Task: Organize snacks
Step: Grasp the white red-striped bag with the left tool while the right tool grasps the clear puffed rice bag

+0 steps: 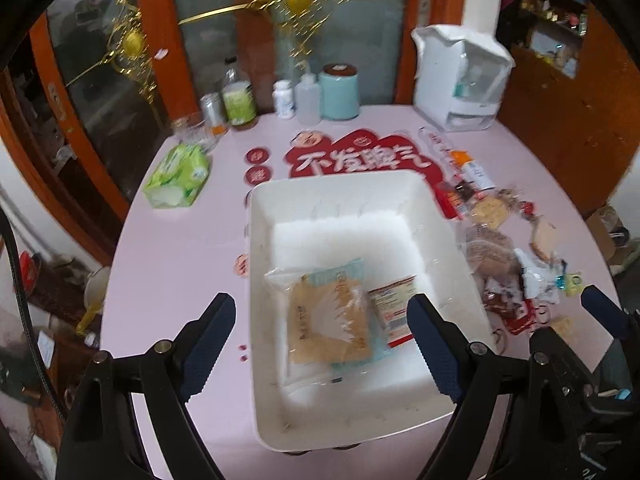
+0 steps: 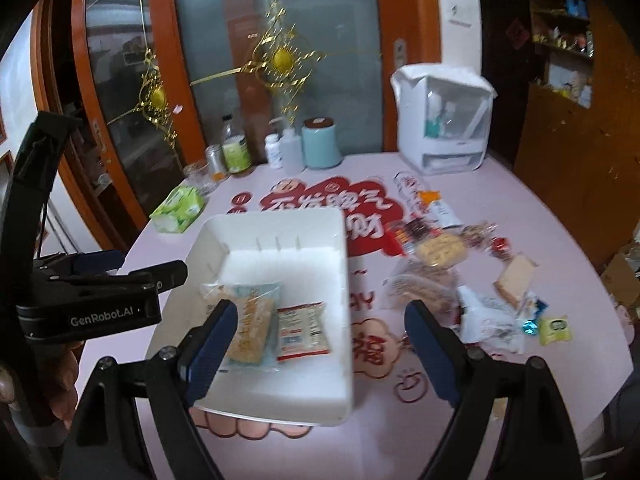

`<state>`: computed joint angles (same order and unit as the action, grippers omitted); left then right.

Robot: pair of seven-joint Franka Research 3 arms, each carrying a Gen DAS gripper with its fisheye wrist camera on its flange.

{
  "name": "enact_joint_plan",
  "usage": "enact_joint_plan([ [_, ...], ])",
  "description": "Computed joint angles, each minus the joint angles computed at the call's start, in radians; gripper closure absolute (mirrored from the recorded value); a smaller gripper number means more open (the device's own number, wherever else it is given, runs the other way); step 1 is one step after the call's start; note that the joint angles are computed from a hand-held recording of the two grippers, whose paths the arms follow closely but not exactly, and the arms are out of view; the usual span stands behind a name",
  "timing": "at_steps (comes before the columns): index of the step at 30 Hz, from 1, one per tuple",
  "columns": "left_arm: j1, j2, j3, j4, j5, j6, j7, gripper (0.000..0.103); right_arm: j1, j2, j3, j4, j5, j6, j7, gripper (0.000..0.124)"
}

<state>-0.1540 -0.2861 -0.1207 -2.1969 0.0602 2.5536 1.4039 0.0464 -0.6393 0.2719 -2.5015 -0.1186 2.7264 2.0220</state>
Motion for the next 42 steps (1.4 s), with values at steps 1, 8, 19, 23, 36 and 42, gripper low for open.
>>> enact_joint_plan([
  [1,-0.004,-0.002,-0.002,-0.001,-0.002,0.005,0.003,0.016,-0.014,-0.017,0.006,-0.011,-0.011,0.006,0.008,0.038],
  [8,-0.049,0.0,-0.029,-0.003,-0.012,0.074,0.023,0.016,-0.026,-0.09,-0.05,-0.07,-0.003,-0.02,-0.061,0.037],
  [19,-0.14,0.155,-0.095,0.186,-0.051,-0.044,0.054,0.016,-0.126,-0.154,-0.183,-0.197,0.028,-0.017,-0.261,0.037],
  [23,-0.164,0.242,-0.146,0.266,0.042,-0.053,0.022,0.016,-0.131,-0.112,-0.281,-0.219,0.112,-0.033,-0.352,0.037],
  [36,-0.283,0.693,-0.215,0.74,0.159,-0.263,0.349,0.016,-0.033,0.044,-0.55,-0.241,0.466,-0.008,-0.773,0.025],
  [42,-0.378,0.883,-0.198,0.968,0.221,-0.398,0.582,0.016,-0.039,0.092,-0.54,-0.229,0.553,-0.01,-0.909,0.024],
])
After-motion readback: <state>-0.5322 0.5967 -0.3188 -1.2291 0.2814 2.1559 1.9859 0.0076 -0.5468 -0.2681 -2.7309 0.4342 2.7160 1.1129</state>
